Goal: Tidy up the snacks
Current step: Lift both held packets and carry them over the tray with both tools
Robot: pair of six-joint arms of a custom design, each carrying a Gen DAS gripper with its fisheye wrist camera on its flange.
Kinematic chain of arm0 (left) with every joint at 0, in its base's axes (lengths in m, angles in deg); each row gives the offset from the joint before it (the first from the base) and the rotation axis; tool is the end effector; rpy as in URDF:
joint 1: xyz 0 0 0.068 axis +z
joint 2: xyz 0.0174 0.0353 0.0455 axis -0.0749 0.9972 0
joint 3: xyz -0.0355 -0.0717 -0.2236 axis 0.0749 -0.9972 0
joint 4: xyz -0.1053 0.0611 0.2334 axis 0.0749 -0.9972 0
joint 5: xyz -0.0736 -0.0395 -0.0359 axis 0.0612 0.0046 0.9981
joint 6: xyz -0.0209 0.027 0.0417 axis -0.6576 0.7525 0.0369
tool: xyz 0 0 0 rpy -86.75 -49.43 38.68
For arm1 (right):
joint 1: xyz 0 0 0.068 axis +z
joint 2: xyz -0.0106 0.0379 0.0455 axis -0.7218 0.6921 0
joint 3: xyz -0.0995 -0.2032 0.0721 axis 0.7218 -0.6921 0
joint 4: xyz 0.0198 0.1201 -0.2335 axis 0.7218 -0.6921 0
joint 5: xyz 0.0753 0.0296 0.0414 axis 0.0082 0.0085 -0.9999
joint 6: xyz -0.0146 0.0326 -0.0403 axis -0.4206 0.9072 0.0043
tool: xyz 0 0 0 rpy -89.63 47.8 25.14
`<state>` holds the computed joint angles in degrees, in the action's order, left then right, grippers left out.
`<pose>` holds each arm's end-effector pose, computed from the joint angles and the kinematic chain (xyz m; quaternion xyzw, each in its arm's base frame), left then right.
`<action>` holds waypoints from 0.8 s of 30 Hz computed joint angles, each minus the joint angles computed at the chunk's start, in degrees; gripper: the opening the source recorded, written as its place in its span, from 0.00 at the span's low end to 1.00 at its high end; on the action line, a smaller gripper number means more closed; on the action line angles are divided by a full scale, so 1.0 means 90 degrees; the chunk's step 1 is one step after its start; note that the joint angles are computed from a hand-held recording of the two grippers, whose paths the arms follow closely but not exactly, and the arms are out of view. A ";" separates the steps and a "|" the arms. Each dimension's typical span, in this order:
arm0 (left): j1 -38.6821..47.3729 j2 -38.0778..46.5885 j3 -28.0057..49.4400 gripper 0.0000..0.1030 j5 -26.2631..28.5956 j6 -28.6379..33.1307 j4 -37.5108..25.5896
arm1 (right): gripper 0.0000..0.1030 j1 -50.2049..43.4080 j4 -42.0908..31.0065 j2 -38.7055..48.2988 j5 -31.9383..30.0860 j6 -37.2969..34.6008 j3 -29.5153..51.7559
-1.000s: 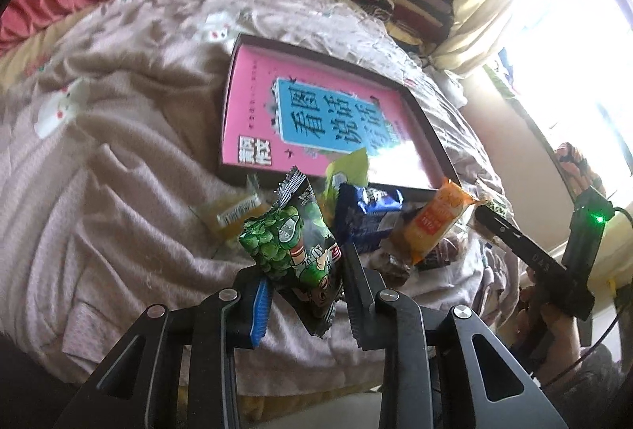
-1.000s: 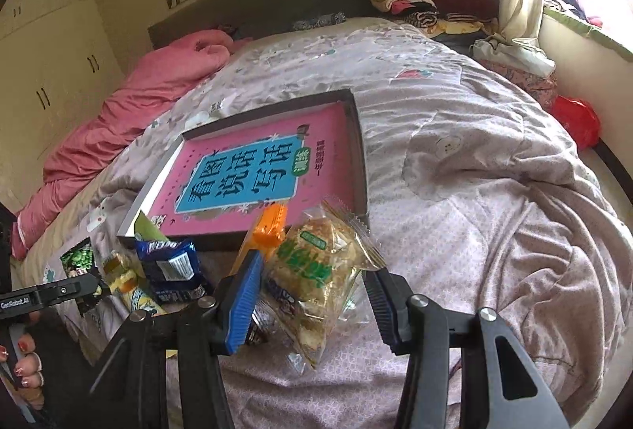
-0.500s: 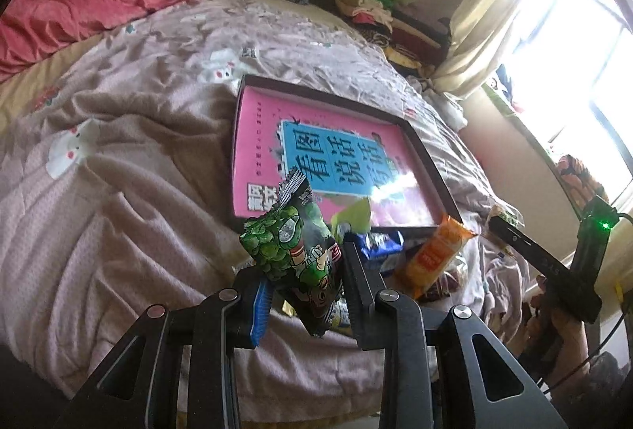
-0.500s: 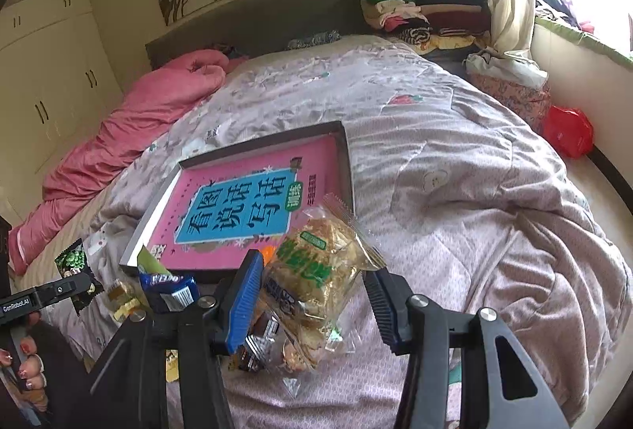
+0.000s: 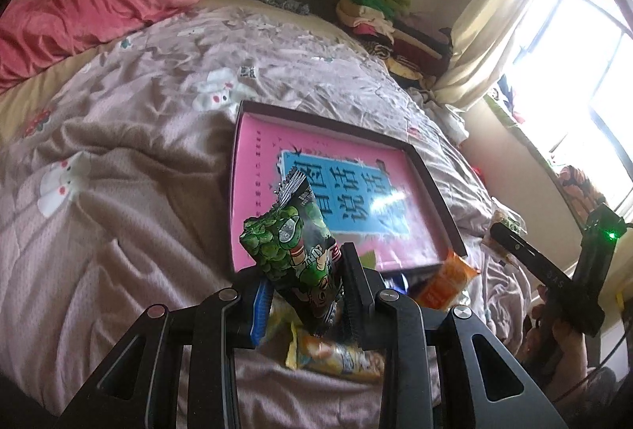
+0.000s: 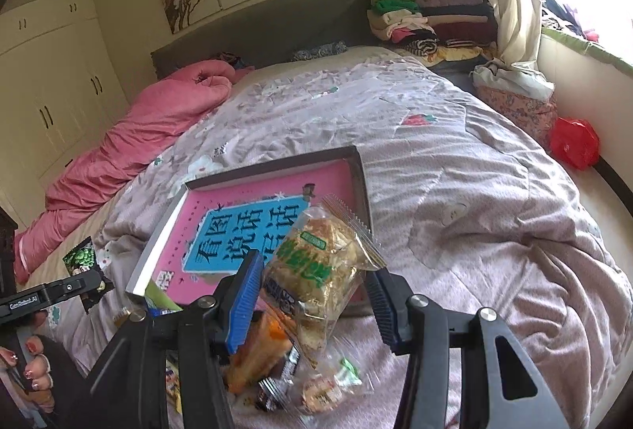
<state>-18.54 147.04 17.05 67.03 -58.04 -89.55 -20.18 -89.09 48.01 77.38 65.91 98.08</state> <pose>0.2453 -0.0711 0.1762 -0.0001 0.9118 -0.2237 0.3444 0.2347 0.1086 0.1814 0.0199 0.8979 0.1229 0.4222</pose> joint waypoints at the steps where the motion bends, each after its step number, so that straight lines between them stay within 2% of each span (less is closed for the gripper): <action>1: 0.0013 0.0082 0.0053 0.32 0.0003 0.0010 0.0045 | 0.50 0.0014 0.0042 0.0088 0.0012 -0.0007 0.0060; 12: 0.0168 0.1352 0.0674 0.32 0.0195 0.0453 0.0727 | 0.50 -0.0080 0.0290 0.1027 -0.0008 -0.0070 0.0738; 24: 0.0107 0.2273 0.1183 0.32 0.0232 0.0783 0.0701 | 0.50 -0.0264 0.0406 0.2052 -0.0163 -0.0064 0.1226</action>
<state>-17.57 167.50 27.69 69.12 -50.99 -83.24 -22.56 -85.44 66.48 75.91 65.33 109.11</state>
